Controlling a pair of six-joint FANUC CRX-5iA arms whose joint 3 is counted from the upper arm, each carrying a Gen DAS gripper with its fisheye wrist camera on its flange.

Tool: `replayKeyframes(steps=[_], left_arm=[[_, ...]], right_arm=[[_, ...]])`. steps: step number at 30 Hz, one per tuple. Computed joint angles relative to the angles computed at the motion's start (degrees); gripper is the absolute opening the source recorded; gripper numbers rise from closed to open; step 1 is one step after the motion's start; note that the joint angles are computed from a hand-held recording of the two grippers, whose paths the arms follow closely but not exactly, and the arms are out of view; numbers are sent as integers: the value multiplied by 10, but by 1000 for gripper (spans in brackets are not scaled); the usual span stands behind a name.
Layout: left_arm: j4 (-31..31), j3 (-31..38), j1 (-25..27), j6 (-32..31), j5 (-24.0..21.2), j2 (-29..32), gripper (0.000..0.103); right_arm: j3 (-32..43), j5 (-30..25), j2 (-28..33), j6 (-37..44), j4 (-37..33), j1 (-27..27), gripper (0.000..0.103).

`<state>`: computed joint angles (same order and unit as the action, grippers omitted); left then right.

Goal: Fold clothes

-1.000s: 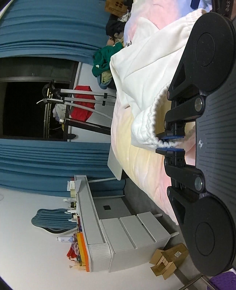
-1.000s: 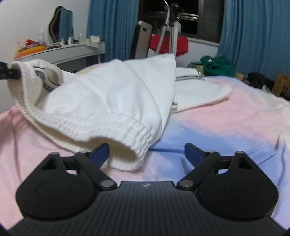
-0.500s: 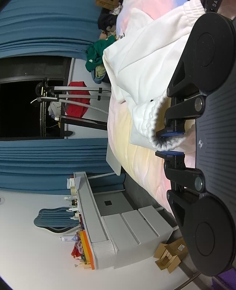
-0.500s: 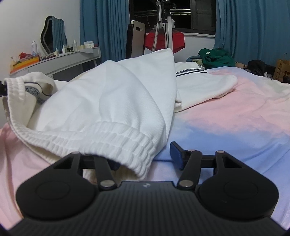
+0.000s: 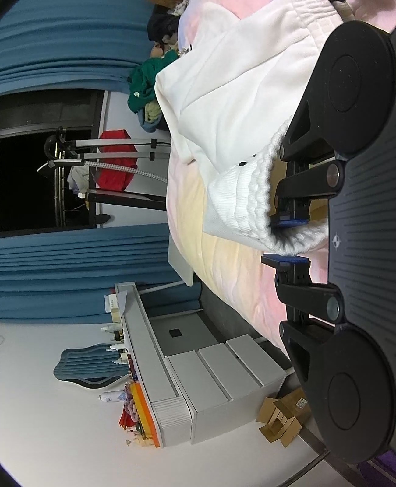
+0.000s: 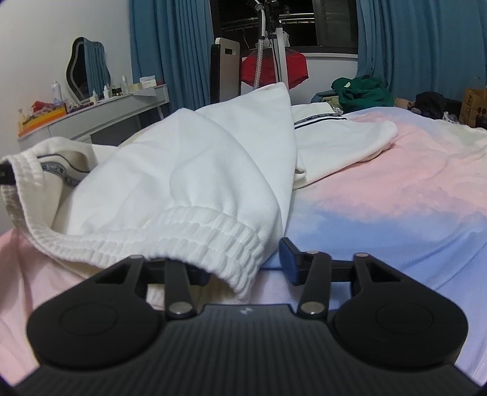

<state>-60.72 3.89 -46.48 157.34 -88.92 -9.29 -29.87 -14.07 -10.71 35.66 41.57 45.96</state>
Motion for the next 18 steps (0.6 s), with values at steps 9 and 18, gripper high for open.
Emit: replayKeyframes(steps=[9, 18], left_arm=[[0, 5, 2, -8, -10, 6, 24], [26, -2, 21, 16, -8, -13, 26]], right_arm=[[8, -21, -17, 21, -16, 12, 19], [3, -66, -106, 80, -54, 56, 17]])
